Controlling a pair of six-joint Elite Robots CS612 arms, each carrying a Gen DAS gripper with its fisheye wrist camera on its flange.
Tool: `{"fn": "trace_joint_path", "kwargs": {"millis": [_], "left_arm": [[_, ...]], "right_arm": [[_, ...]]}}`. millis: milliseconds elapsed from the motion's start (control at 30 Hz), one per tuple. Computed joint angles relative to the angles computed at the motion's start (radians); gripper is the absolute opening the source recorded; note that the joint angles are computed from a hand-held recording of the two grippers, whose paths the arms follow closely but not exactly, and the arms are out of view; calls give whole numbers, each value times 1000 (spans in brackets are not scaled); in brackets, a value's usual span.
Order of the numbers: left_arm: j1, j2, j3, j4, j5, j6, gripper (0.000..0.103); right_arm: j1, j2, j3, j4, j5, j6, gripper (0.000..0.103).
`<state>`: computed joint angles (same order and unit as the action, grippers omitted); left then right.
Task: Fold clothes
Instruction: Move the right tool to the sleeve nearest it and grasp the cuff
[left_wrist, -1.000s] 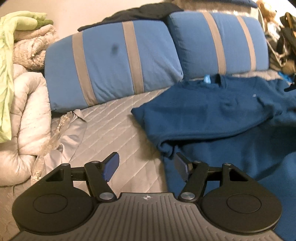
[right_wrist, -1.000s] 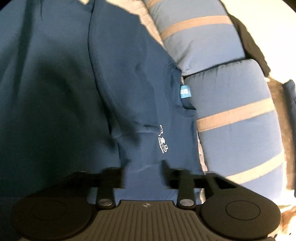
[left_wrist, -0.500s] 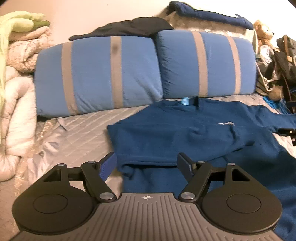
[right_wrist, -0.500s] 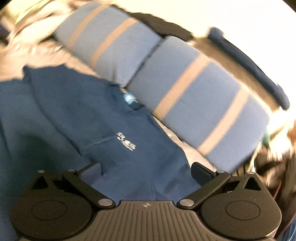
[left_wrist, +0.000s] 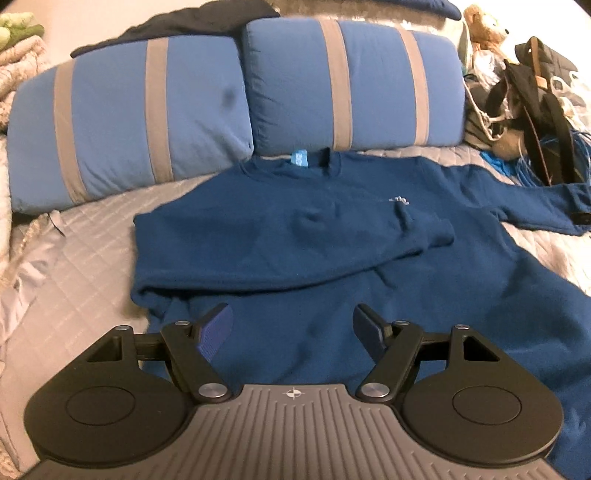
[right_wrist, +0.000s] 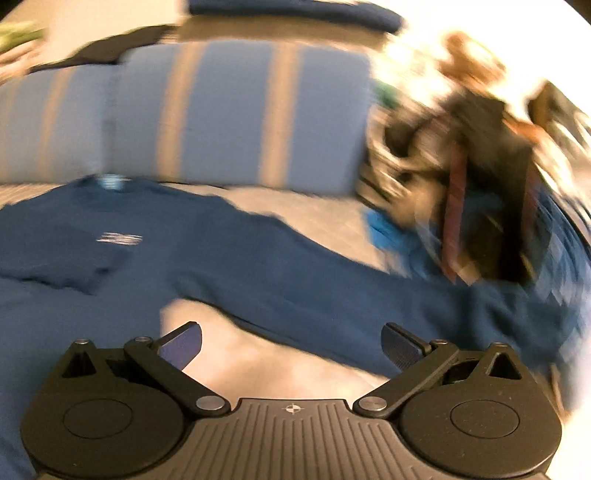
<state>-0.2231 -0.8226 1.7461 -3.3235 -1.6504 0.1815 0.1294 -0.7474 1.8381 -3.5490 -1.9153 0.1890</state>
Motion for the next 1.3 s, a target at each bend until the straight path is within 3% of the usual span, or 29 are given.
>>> {"fn": "trace_joint_path", "kwargs": {"millis": [167,400,567,733,867,1033,1300], "left_arm": [[0,7,-5,0,17,-34,72],[-7,8,-11,21,55,-56,72],[-4,9,-17,40,42,-54,72],[0,11,-20,40,25,-59,72],[5,13,-24,50,7,-67,72],[8,14,-28,54,-7,-75,72],[5,15,-23,38,0,-79,72]], "right_arm": [[-59,-17,74,-4,-52,212,91],[-128,-8,125,-81,-8,478,73],[-162,16,137,-148,15,670,60],[-186,46,137,-206,34,801,51],[-197,62,130,-220,43,830,42],[-202,63,130,-232,63,840,14],[-200,43,130,-238,78,808,9]]}}
